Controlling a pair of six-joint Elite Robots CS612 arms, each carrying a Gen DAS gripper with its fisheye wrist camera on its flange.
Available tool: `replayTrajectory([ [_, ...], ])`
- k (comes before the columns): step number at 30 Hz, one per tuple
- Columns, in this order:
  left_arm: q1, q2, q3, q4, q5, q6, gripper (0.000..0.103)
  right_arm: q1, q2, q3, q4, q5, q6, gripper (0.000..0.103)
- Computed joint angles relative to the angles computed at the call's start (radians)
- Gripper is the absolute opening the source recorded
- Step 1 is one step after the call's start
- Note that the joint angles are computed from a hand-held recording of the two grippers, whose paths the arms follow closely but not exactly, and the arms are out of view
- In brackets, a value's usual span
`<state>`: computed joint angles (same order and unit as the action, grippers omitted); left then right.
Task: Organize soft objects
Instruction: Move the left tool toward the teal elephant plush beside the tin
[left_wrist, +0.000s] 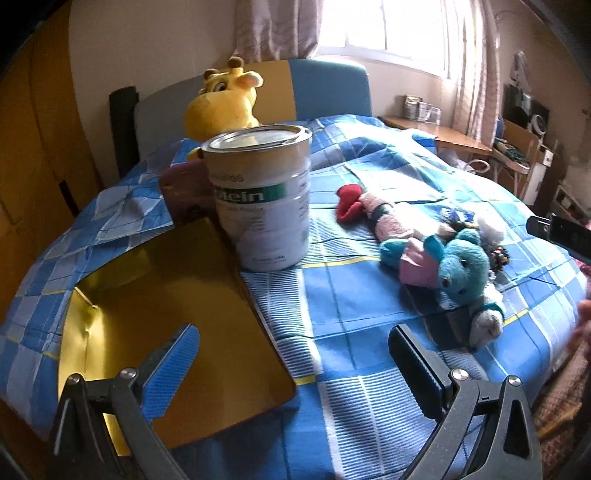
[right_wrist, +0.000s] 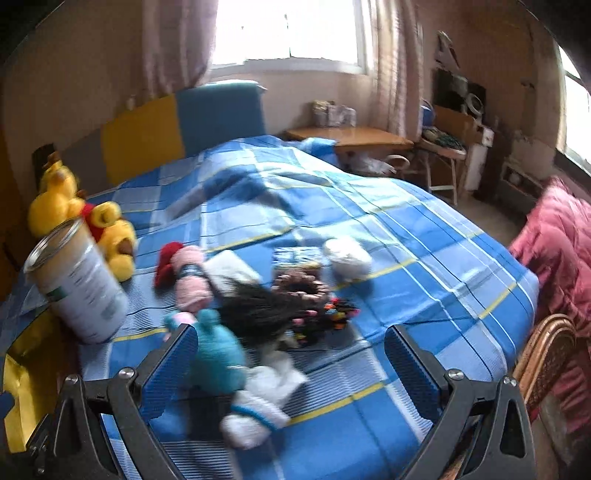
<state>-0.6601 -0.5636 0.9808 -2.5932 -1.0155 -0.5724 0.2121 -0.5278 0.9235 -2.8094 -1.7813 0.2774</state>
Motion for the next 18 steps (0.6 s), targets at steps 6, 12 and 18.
replayTrajectory([
  [6,0.000,0.003,-0.004,-0.018,-0.029,0.020,0.103,-0.032,-0.003,0.016,-0.024,0.045,0.100,0.103],
  [12,-0.003,0.010,-0.020,-0.003,-0.028,0.042,0.103,-0.051,0.007,0.023,-0.076,0.100,0.167,0.103],
  [18,-0.001,0.016,-0.030,-0.008,-0.058,0.045,0.103,-0.062,0.006,0.041,-0.139,0.157,0.211,0.103],
])
